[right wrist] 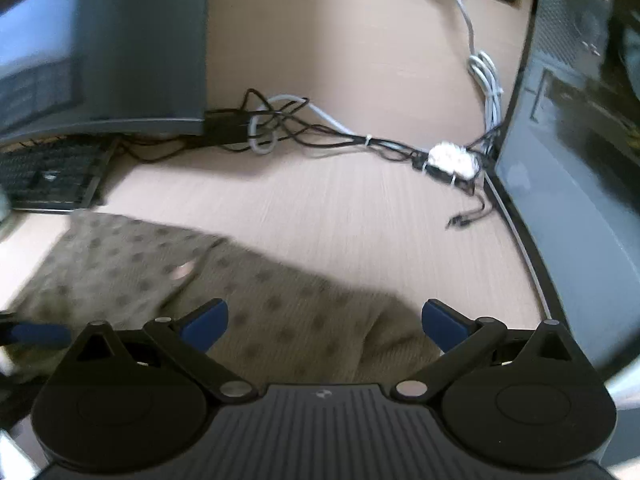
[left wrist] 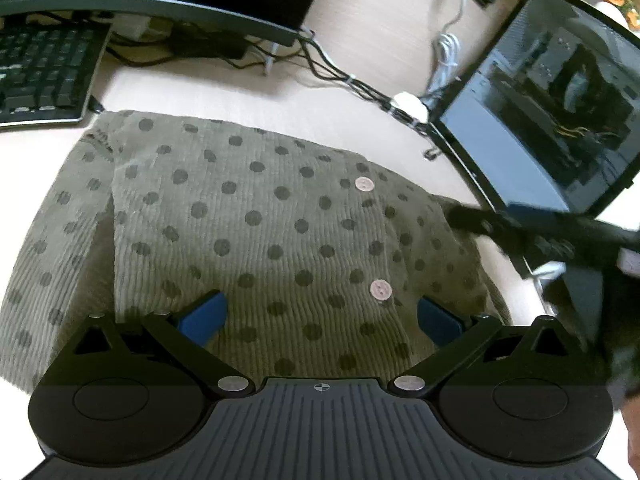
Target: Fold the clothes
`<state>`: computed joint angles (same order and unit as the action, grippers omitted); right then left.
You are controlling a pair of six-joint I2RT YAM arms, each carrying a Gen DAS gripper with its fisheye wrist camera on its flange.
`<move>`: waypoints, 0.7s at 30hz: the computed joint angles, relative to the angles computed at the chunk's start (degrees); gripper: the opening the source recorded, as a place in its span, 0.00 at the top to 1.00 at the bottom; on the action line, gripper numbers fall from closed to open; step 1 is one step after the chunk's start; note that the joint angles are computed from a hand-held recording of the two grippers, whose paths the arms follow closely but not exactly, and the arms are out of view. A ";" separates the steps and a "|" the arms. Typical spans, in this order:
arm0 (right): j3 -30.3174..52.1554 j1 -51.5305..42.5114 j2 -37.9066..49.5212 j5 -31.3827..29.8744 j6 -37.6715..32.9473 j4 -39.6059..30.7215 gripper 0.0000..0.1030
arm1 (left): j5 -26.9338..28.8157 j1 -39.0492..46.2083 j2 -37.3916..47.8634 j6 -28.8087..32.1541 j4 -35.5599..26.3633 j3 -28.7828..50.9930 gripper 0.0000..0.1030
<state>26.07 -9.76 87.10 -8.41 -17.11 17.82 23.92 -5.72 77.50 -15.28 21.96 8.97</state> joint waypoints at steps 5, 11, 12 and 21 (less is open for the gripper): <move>-0.95 -2.70 14.78 1.51 -9.77 17.76 0.00 | -0.13 -0.42 -5.24 -8.29 1.40 -3.62 0.00; -7.34 -13.10 12.32 -7.36 -12.41 18.14 0.00 | -4.73 -5.70 8.78 -12.53 15.05 -1.35 0.00; -9.12 -14.85 10.45 -8.92 -14.07 16.87 0.00 | -5.63 -6.28 10.28 -12.54 14.40 0.61 0.00; -1.28 -39.69 0.24 -34.37 -37.05 -17.78 0.00 | -13.56 -15.00 4.45 -10.86 0.61 7.26 0.00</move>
